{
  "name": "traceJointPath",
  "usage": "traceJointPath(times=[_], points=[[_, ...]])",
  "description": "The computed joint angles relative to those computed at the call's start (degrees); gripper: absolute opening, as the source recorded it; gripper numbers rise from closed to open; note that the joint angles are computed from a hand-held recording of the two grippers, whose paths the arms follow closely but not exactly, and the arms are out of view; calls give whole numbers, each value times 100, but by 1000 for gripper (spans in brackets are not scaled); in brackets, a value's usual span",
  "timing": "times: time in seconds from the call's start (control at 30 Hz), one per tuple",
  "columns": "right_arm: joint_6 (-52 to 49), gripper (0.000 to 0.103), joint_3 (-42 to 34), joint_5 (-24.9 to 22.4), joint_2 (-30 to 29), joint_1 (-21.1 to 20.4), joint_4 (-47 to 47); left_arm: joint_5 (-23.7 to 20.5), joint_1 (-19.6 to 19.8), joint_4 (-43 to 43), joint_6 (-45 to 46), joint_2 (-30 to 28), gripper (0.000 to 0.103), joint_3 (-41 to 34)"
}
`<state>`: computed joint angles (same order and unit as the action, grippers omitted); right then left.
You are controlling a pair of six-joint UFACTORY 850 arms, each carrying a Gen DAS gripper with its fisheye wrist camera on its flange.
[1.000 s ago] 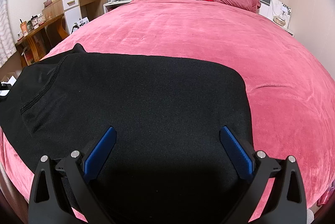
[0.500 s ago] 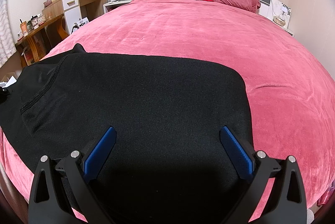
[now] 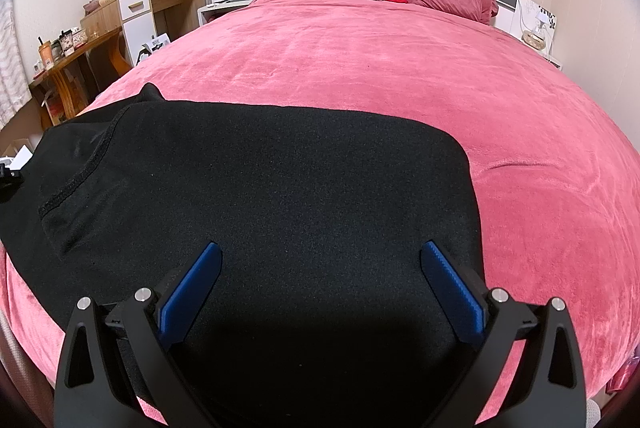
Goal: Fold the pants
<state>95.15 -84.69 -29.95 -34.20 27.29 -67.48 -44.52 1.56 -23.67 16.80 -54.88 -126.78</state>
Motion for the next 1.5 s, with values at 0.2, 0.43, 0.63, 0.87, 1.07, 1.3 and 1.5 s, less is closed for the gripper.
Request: traceJointPath(times=[0.2, 0.43, 0.63, 0.87, 1.07, 1.3, 1.5], points=[[22, 101, 14, 10, 6, -2, -12, 245, -83, -252, 180, 243, 20, 251], [12, 101, -7, 9, -5, 2, -2, 809, -190, -1129, 918, 747, 20, 737], [19, 101, -11, 0, -10, 7, -3, 944, -282, -2226, 1805, 1085, 20, 962], [18, 101, -24, -6, -20, 10, -1, 867, -467, -3422, 3153, 1560, 17, 1328], [15, 101, -21, -10, -20, 10, 1, 501, -603, -4081, 3906, 1777, 16, 1518], [-80, 101, -69, -44, -31, 16, 88, 19, -862, -4317, 4187, 1804, 16, 1520], [102, 101, 20, 109, 56, -11, -32, -347, -1264, -4241, 4541, 1774, 0, 1416]])
